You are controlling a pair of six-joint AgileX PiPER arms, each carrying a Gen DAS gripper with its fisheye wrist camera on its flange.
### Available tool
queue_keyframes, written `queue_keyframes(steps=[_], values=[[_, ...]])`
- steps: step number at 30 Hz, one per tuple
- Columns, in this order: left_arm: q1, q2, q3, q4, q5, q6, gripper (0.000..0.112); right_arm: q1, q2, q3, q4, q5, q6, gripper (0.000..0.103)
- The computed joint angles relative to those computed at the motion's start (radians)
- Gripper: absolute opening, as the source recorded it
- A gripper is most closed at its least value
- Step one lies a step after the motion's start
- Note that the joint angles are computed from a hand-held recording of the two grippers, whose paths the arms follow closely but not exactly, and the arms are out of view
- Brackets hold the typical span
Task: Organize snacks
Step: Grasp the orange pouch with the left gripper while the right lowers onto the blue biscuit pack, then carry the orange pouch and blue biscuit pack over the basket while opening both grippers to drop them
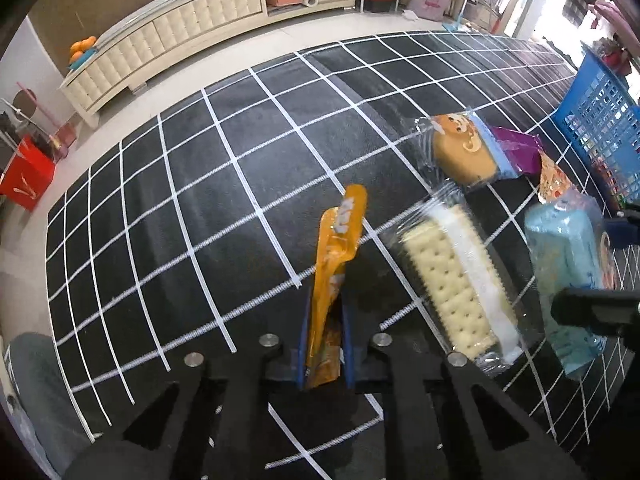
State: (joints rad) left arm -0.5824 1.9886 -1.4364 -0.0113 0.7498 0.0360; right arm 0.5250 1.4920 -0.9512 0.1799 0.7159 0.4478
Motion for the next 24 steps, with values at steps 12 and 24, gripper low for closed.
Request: queue_keyframes(steps=[12, 24], values=[[-0.106, -0.297, 0.214, 0.059, 0.013, -0.176, 0.006, 0.077, -0.207, -0.014, -0.136, 0.139, 0.153, 0.067], [-0.45, -0.417, 0.046, 0.303, 0.274, -0.566, 0.006, 0.232, -0.541, -0.064, -0.303, 0.409, 0.345, 0.067]])
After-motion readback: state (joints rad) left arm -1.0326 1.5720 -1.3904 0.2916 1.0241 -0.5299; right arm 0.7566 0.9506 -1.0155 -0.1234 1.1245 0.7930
